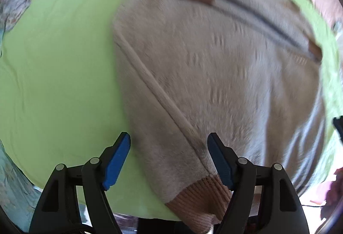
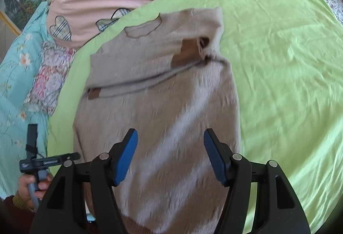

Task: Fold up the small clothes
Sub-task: 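Grasp the brown ribbed hem with the left gripper while the right gripper grasps it too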

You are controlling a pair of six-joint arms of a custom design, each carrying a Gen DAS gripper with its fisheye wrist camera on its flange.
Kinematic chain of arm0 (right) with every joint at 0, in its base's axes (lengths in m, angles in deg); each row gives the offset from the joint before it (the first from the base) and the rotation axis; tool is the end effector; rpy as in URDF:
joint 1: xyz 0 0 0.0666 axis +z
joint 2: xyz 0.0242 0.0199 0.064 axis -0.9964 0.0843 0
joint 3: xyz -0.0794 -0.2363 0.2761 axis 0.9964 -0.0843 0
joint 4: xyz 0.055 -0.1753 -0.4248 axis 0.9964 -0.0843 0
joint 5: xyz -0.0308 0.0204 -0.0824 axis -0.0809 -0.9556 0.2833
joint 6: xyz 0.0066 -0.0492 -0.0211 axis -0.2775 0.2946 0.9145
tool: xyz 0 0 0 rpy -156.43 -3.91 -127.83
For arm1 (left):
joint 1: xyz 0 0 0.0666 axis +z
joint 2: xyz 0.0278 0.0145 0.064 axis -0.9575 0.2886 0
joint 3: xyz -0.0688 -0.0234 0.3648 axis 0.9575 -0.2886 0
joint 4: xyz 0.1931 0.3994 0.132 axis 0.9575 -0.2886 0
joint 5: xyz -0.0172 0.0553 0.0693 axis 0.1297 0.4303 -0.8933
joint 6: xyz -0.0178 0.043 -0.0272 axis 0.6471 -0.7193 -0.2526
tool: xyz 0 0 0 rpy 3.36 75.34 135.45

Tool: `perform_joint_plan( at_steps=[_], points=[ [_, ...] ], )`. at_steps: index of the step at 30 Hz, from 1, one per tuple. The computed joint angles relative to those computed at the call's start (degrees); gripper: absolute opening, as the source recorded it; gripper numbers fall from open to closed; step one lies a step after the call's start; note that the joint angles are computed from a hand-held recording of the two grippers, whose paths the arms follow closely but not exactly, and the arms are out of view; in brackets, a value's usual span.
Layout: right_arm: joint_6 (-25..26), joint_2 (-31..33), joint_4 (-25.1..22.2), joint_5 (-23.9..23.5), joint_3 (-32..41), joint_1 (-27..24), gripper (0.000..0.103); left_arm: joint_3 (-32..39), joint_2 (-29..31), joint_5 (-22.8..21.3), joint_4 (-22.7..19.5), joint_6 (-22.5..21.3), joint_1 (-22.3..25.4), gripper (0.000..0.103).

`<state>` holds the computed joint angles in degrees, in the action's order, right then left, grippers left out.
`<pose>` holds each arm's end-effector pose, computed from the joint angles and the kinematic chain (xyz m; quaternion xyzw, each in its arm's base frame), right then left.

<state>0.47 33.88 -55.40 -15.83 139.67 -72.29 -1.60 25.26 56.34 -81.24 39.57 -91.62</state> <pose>0.4788 0.1079 0.3558 0.1818 0.9390 0.1036 0.2731 0.5749 -0.1920 0.2900 0.0203 0.9970 -0.0266 0.0703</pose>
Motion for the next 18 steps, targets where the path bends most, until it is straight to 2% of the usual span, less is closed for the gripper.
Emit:
perform_joint_plan(
  at_steps=[1,2,3,4,5,7,10,12,13,14,16,18],
  points=[
    [0.3,-0.53,-0.34,-0.19,-0.54,0.44,0.065,-0.95,-0.38,-2.17,0.47,-0.96,-0.75,0.051],
    [0.42,-1.07,-0.6,-0.24,-1.04,0.75,0.065,-2.69,-1.56,-4.43,1.75,-2.39,-1.37,0.043],
    [0.65,-2.08,-0.98,-0.29,-1.81,1.17,0.065,-5.1,-3.65,-4.86,3.67,-4.0,-1.46,0.04],
    [0.85,-3.04,-1.2,-0.16,-2.45,1.45,0.065,-6.8,-5.3,-4.14,4.81,-4.77,-1.16,0.028],
    [1.02,-4.36,-1.42,0.22,-3.35,1.83,0.065,-9.14,-7.65,-2.82,6.16,-5.61,-0.5,0.023],
    [1.31,-6.68,-1.95,1.18,-4.9,2.27,0.066,-13.82,-12.42,-0.08,8.15,-7.3,1.47,0.021],
    [1.1,-10.17,-3.69,0.63,-7.76,2.14,0.069,-18.05,-16.58,3.2,9.54,-8.81,4.11,0.021],
    [1.36,-11.42,-4.82,-0.58,-9.13,1.85,0.069,-19.73,-18.0,7.9,9.79,-9.54,6.5,0.023],
    [1.41,-11.95,-5.52,-1.24,-9.88,1.8,0.069,-19.49,-17.71,10.02,9.43,-9.6,7.43,0.029],
    [1.43,-12.4,-5.99,-2.19,-10.62,1.77,0.069,-19.27,-17.22,12.44,8.93,-9.67,8.53,0.041],
    [1.52,-13.12,-6.93,-4.35,-11.89,1.73,0.069,-18.98,-16.39,15.41,8.43,-9.48,9.55,0.057],
    [1.78,-13.62,-8.14,-6.35,-13.02,1.89,0.069,-18.85,-15.99,17.32,8.15,-9.4,9.61,0.062]
  ],
)
